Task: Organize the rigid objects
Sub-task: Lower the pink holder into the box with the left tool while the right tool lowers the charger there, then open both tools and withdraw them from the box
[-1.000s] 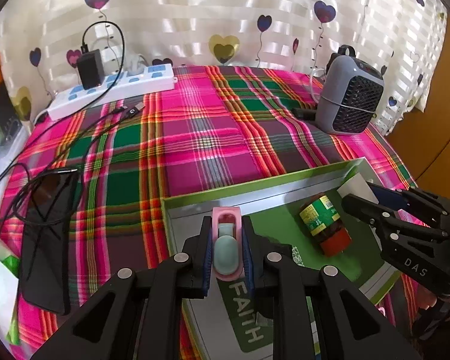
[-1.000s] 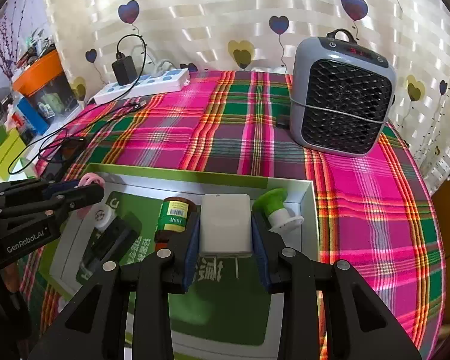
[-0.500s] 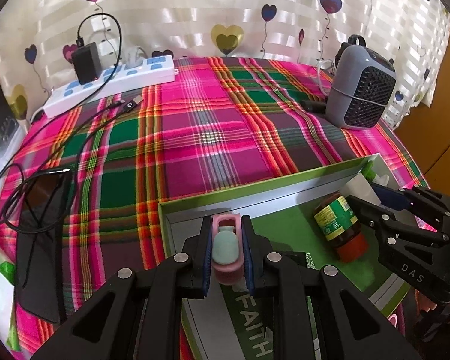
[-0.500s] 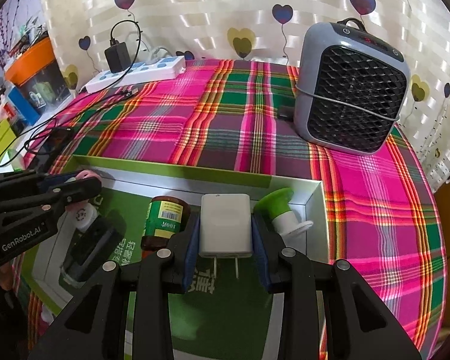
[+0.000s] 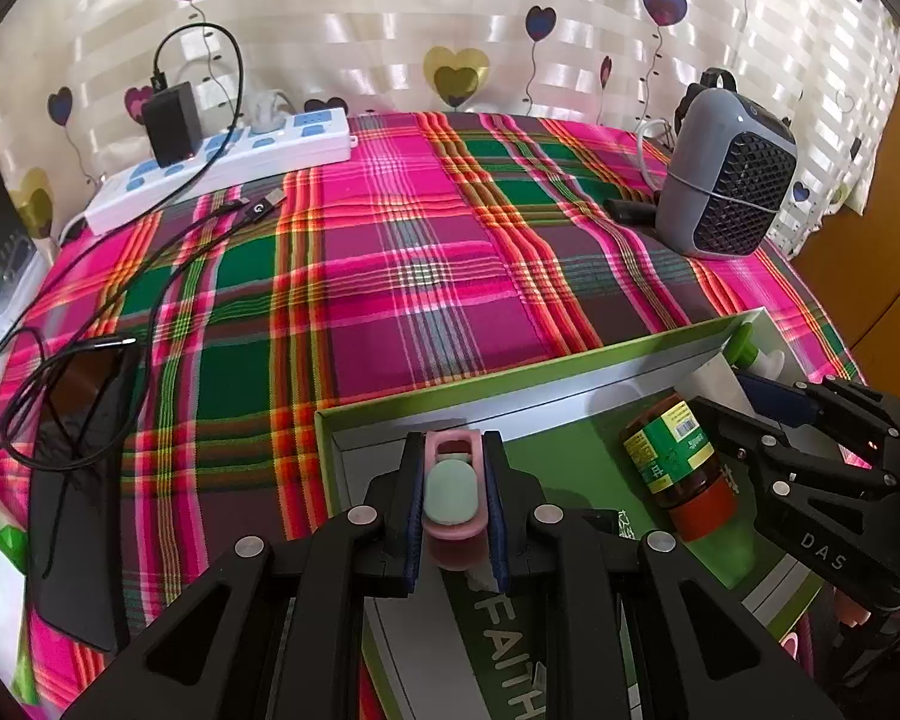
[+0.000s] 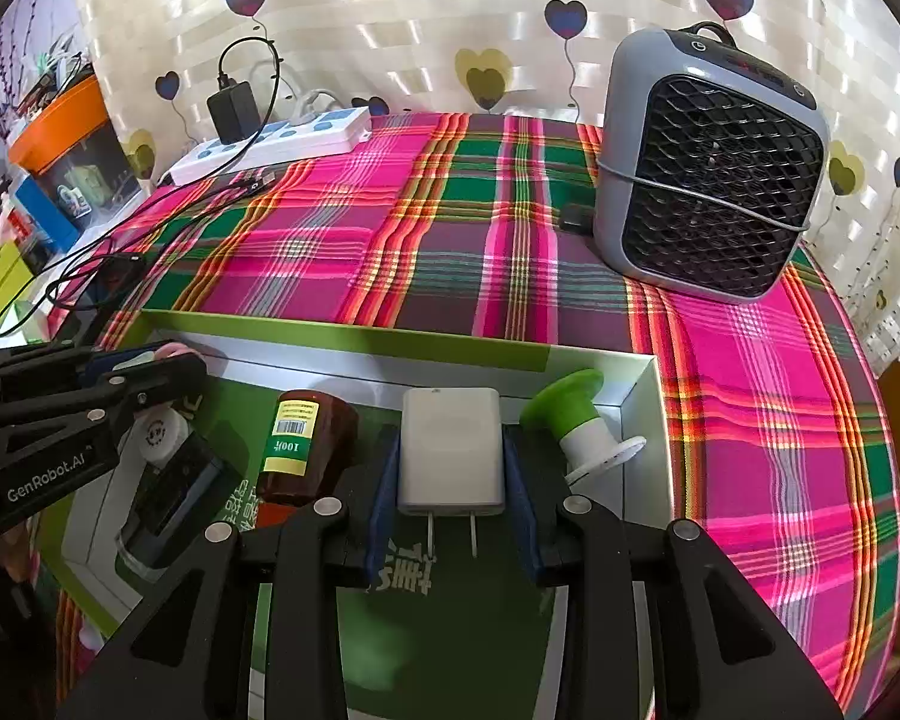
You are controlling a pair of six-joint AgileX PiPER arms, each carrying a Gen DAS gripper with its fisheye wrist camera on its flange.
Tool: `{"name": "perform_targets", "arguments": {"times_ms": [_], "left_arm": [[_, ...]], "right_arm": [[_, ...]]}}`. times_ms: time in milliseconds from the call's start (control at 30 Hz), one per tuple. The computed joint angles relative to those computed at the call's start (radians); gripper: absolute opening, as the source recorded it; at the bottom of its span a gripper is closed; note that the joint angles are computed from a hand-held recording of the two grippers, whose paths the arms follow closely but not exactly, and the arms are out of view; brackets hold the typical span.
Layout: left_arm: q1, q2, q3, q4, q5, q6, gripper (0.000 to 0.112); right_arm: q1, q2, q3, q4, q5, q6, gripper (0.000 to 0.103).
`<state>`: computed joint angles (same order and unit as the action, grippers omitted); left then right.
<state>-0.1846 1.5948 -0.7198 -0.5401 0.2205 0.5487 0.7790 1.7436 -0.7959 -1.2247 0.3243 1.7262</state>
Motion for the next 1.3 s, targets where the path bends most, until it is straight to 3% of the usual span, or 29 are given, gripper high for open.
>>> {"name": "perform_targets", "arguments": {"times_ms": [533,700,900,1300], "left_arm": [[-0.003,0.004,-0.004,-0.015,0.003,0.025,0.023],[-0.013,-0.013,0.007,0.037,-0.011,-0.039,0.031],[-0.004,-0.047,0.034,0.023,-0.007,-0.031,0.032],[-0.028,-0.164,0.104,0.157,-0.002,-0.188,0.033]], "right_arm": [[0.001,0.005,-0.001,-0.032,-0.001,0.030,0.035],[0.013,-0.004,0.007,-0.068,0.015,0.072,0.035],[0.027,-0.025,0.024,-0.091,0.035,0.110,0.041],[0.084,-0.085,0.058,-0.086,0.086,0.151,0.042]]}}
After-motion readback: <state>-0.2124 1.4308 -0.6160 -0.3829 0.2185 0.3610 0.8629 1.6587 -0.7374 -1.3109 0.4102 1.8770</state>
